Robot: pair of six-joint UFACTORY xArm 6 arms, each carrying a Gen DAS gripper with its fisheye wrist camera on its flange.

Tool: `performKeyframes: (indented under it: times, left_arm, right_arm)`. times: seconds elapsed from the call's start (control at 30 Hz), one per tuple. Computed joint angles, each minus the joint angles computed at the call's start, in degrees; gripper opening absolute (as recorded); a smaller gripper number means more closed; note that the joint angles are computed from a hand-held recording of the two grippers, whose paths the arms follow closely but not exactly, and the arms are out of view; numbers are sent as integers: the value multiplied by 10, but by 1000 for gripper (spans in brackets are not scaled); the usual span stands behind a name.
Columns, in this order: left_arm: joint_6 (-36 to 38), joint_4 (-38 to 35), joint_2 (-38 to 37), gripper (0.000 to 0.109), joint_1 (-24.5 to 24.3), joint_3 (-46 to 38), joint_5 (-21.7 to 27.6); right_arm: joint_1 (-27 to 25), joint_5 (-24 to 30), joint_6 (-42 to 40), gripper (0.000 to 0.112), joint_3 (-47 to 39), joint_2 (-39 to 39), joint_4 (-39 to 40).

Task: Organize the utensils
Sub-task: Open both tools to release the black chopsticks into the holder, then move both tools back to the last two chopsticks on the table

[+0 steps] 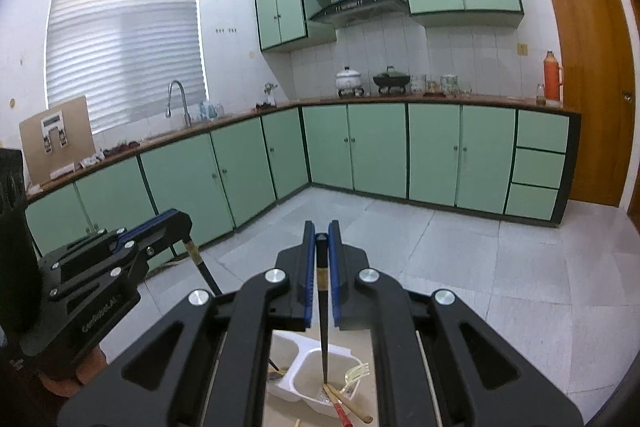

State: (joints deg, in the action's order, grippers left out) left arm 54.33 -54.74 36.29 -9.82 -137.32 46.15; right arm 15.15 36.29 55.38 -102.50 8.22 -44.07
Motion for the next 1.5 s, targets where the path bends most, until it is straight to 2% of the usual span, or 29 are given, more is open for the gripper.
performKeyframes:
  times: [0.2, 0.27, 0.33, 0.37, 0.4, 0.43, 0.47, 0.53, 0.77, 0.83, 0.93, 1.17, 1.3, 1.5]
  left_arm:
    - [-52, 56, 63, 7, -2, -73, 30]
    - [-52, 64, 58, 10, 0, -57, 29]
    - [-49, 63, 53, 21, 4, -49, 35]
    - [-46, 60, 47, 24, 6, -39, 33]
    - [-31, 49, 26, 32, 9, -5, 24]
    - [-15, 37, 5, 42, 12, 28, 13]
    - [-3, 29, -10, 48, 14, 52, 4]
    - [23, 11, -42, 58, 20, 102, -10]
    - [118, -56, -161, 77, 44, 283, -51]
    - [148, -73, -196, 85, 51, 335, -55]
    - [181, -88, -246, 91, 63, 412, -53]
    - [212, -94, -318, 92, 88, 535, -39]
    - [250, -109, -355, 92, 105, 606, -35]
    - [290, -118, -384, 92, 122, 674, -38]
  right_arm:
    - [0, 6, -6, 6, -2, 25, 25]
    - [2, 15, -7, 9, 7, 23, 30]
    - [7, 21, 11, 10, 24, 12, 14]
    - [9, 24, 22, 15, 34, 6, 4]
    - [12, 27, 38, 22, 46, -3, -6]
    - [15, 32, 61, 41, 63, -17, -22]
    - [18, 40, 79, 60, 72, -25, -37]
    - [33, 62, 138, 68, 105, -53, -90]
    - [83, 134, 219, 86, 210, -141, -170]
    - [99, 146, 241, 89, 242, -165, -183]
    - [129, 169, 260, 95, 284, -193, -190]
    - [199, 223, 335, 98, 360, -231, -190]
    - [223, 224, 376, 98, 390, -242, -189]
    - [267, 253, 399, 98, 408, -235, -186]
